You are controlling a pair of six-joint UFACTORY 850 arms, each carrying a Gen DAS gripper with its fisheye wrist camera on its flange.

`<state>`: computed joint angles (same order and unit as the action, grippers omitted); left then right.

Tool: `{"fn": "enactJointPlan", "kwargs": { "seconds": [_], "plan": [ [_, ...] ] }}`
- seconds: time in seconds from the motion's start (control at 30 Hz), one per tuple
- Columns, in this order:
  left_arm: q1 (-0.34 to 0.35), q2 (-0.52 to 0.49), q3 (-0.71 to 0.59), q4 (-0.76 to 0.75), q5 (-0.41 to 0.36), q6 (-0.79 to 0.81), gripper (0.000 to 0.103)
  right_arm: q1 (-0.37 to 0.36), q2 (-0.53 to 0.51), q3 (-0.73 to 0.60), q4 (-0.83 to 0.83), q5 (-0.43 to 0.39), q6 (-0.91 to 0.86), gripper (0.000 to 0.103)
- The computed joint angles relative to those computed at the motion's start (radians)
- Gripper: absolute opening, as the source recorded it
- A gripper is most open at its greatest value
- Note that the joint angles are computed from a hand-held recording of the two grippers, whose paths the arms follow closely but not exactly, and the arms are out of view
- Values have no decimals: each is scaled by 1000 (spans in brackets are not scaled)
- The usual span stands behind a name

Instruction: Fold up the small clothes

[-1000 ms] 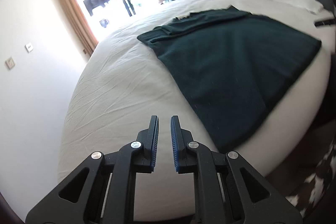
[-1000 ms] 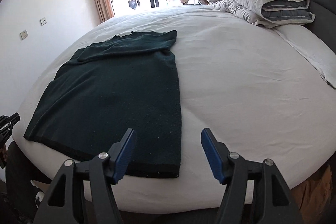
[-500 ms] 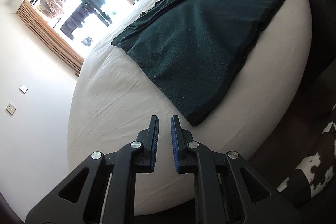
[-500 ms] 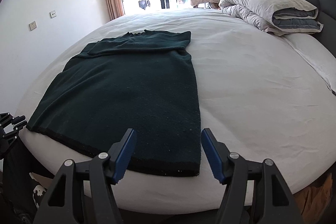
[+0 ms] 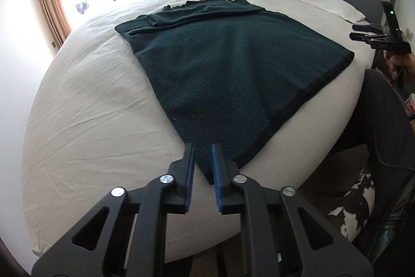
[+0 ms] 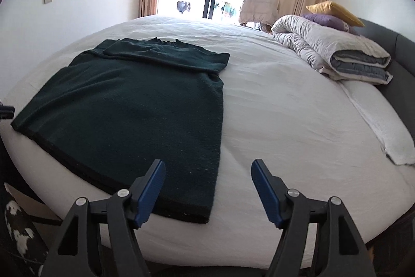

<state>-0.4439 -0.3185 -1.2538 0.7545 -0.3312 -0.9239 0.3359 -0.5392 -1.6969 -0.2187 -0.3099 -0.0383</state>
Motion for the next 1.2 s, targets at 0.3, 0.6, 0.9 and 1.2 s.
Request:
{"fn": "enactJointPlan", "kwargs": {
  "seconds": [0.3,0.6,0.9,1.2],
  "plan": [
    [12,6,6,-67,34,97,90,-13,32,49,-108,37,40,77],
    [-52,-15,18,337,-139,116,84,-22,39,65,-131,53,77,77],
    [-110,-41,80,766,-283,-40,60,-23,33,60,-191,57,174,77],
    [-146,-89,135,1105,-476,-147,35,-16,37,72,-223,66,198,77]
  ]
}}
